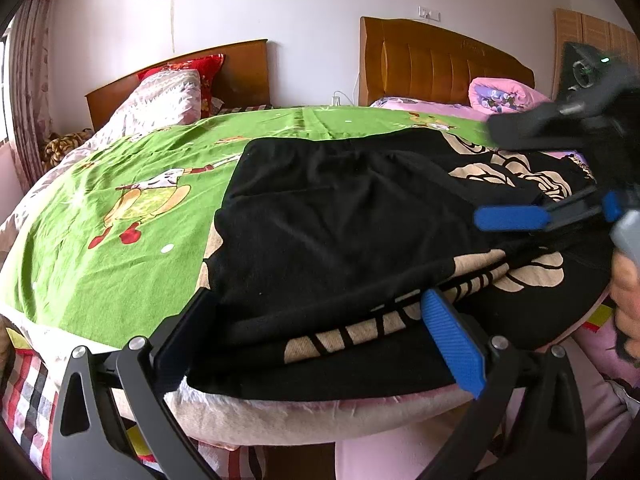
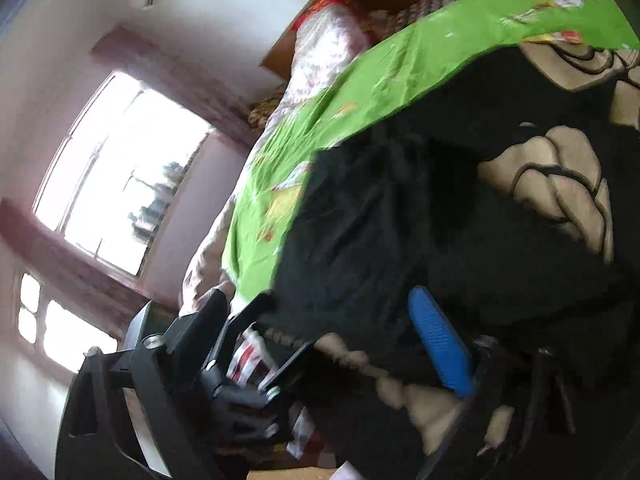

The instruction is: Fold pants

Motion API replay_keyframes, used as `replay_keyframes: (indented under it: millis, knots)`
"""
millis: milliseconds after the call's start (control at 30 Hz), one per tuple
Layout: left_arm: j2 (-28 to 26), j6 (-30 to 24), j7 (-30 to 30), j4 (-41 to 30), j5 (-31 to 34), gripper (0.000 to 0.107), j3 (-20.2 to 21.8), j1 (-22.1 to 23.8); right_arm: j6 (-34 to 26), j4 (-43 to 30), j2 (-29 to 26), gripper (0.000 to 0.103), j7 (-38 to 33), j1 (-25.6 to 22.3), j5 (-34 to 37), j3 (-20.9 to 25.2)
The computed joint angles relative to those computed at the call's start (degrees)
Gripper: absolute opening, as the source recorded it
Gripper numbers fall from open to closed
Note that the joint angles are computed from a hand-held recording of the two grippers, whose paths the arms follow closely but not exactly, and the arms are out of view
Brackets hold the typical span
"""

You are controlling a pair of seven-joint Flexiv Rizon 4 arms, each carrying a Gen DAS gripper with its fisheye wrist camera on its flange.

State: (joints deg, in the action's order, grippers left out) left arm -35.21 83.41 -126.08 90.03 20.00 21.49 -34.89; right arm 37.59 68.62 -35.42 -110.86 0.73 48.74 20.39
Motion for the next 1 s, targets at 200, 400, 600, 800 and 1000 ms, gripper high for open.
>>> replay_keyframes:
  millis: [200, 400, 600, 800, 1000]
  knots:
    - [-0.1, 0.2, 0.0, 0.0, 0.1, 0.102, -0.1, 0.1, 22.9, 4.9, 3.2, 0.093, 7.2, 4.9, -8.2, -6.6]
    - [-0.2, 0.2, -0.2, -0.1, -0.1, 0.102, 0.2, -0.1, 18.1, 5.1, 3.9, 0.094, 0.5, -3.9, -2.7, 2.0]
    - [0.2, -0.5, 0.7, 0.0, -0.3, 0.102, -0.9, 0.8, 7.4, 4.3, 2.8, 0.093, 3.3, -0.2, -8.9, -2.2]
    - [0.9, -4.4, 1.5, -0.9, -0.4, 0.102, -2.1, 1.3, 14.8, 7.9, 6.8, 0.094, 0.3, -3.5, -4.4, -2.1]
    - [3.8, -0.1, -6.9, -2.0, 6.5, 0.101, 0.8, -2.2, 25.7, 15.6, 14.0, 0.095, -5.7, -11.8, 5.8, -3.8]
